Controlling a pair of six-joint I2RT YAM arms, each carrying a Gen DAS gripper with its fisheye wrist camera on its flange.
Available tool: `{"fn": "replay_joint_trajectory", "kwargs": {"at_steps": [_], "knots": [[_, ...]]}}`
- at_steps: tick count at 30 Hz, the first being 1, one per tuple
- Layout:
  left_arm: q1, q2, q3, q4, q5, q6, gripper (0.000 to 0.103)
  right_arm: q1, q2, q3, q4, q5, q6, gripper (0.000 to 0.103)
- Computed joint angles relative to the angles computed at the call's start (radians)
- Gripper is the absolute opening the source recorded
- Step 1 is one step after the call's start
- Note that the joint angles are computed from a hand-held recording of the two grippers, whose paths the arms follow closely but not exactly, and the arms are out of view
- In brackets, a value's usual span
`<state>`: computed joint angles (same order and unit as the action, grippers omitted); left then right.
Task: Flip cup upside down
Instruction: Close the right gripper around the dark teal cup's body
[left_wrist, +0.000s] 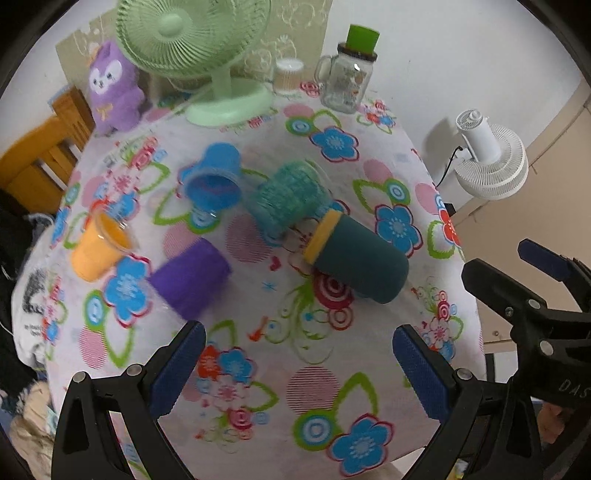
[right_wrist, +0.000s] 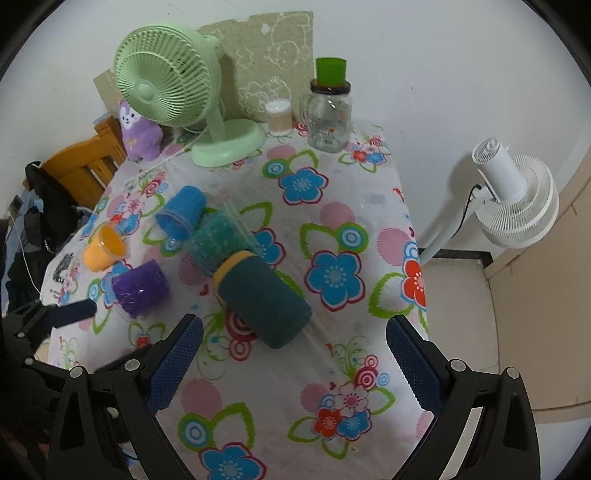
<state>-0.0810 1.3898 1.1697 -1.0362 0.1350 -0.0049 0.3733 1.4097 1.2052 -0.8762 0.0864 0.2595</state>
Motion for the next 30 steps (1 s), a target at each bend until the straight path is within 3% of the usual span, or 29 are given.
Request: {"fn": "replay_joint_trajectory", "kwargs": {"at_steps": [6, 18, 30], "knots": [[-0.116, 0.053, -0.017, 0.075, -0.061, -0.139, 0.102, -0.079, 0.062, -0.020, 0.049, -0.040, -0.072, 0.101], [-0.195, 0.276, 0.043, 0.187, -0.035, -0.369, 0.102, -0.207, 0.234, 0.032, 0.121, -0.117, -0.157, 0.100], [-0.242, 0.426, 0.096, 0.275, -0.082, -0.506, 0.103, -0.260, 0.395, 0.109, 0.139, -0.159, -0.184, 0.100]]}}
